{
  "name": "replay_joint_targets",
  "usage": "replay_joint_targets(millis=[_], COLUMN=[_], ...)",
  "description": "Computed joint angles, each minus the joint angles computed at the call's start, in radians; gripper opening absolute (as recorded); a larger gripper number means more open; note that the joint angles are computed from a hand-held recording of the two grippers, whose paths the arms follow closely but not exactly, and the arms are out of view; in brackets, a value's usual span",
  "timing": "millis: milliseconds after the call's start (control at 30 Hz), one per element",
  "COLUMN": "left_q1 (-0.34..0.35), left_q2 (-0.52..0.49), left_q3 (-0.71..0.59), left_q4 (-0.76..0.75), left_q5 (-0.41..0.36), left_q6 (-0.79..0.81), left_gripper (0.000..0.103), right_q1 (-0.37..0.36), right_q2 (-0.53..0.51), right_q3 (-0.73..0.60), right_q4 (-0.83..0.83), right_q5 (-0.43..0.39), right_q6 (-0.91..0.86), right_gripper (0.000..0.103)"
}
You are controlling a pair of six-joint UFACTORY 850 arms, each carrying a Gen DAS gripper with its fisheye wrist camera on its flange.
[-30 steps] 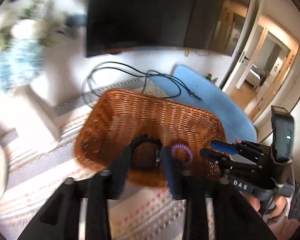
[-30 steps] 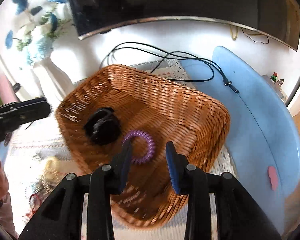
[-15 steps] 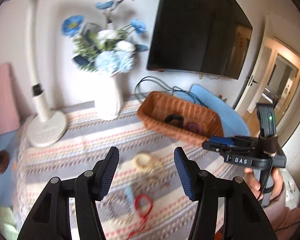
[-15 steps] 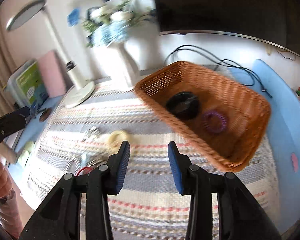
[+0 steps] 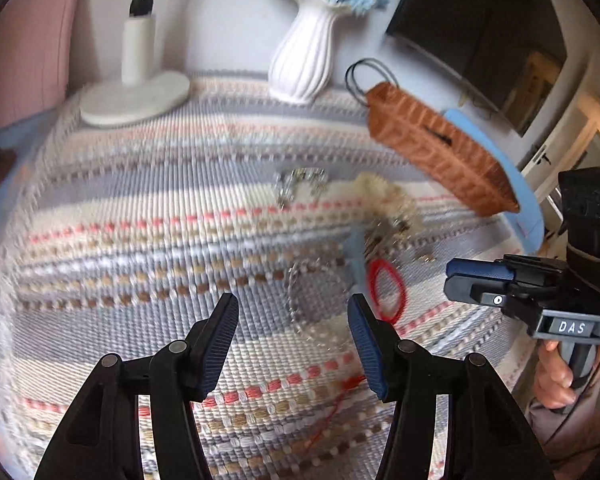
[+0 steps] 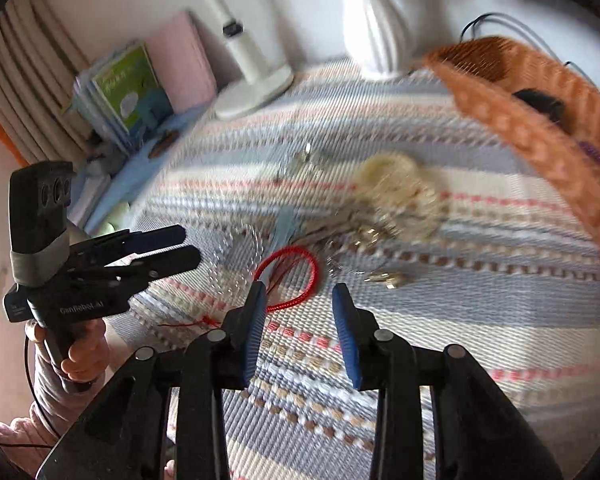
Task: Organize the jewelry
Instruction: 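Grasp the red cord with the right tool while the left grasps the clear bead bracelet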
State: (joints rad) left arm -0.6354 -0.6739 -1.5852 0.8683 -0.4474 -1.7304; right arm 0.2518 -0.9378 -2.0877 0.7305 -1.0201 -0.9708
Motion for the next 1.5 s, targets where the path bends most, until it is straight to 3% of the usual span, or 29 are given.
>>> replay_joint_targets(millis=[333, 467, 533, 667, 833, 867, 933, 967, 1067, 1133, 1267, 1500], left_q1=[-0.027, -0.036, -0.037, -0.037, -0.041, -0.04, -0.043, -0.044, -0.048, -0.042, -0.028, -0.028], left_q2=[-0.078, -0.112, -0.122, -0.121, -0.137, -0.141, -0.15, -0.152, -0.162, -0.144, -0.053, 0.022], left_q3=[-0.105, -0.161, -0.178, -0.174, -0.202, -0.209, -0.222, -0.226, -0.242, -0.214, -0.074, -0.01], left_q4=[-0.066, -0.085, -0.088, -0.083, -0.093, -0.095, -0.092, -0.088, -0.088, -0.087, 0.02, 0.23], left_q5=[-0.158, -0.235, -0.253, -0.253, -0.284, -0.29, -0.301, -0.302, -0.308, -0.261, -0.064, 0.057], left_q6=[0.12, 0.178, 0.191, 0.187, 0.208, 0.214, 0.224, 0.226, 0.243, 0.226, 0.048, -0.168], left_gripper=[0.045, 0.045, 0.045, 0.045, 0.045, 0.043, 0.028, 0.011, 0.007, 0.007, 0.007, 0.007], right_q1=[0.073, 0.087, 0.072, 0.049, 0.074, 0.085, 0.104, 0.108, 0.109, 0.093, 0.045, -0.026], right_q2=[0.005, 0.066, 0.093, 0.071, 0.03, 0.029, 0.039, 0.053, 0.106, 0.137, 0.186, 0.229], right_q3=[0.045, 0.143, 0.184, 0.152, 0.093, 0.093, 0.113, 0.136, 0.231, 0.277, 0.33, 0.324], right_q4=[-0.154, -0.145, -0.092, -0.105, -0.118, -0.126, -0.151, -0.153, -0.116, -0.086, 0.038, 0.191], right_q5=[0.227, 0.337, 0.332, 0.222, 0.251, 0.278, 0.328, 0.355, 0.417, 0.414, 0.375, 0.313], right_q6=[0.023, -0.055, -0.12, -0.099, -0.067, -0.072, -0.081, -0.097, -0.211, -0.263, -0.376, -0.433], right_gripper=[0.029, 0.018, 0.018, 0.018, 0.018, 0.018, 0.018, 0.007, 0.005, 0.005, 0.005, 0.005])
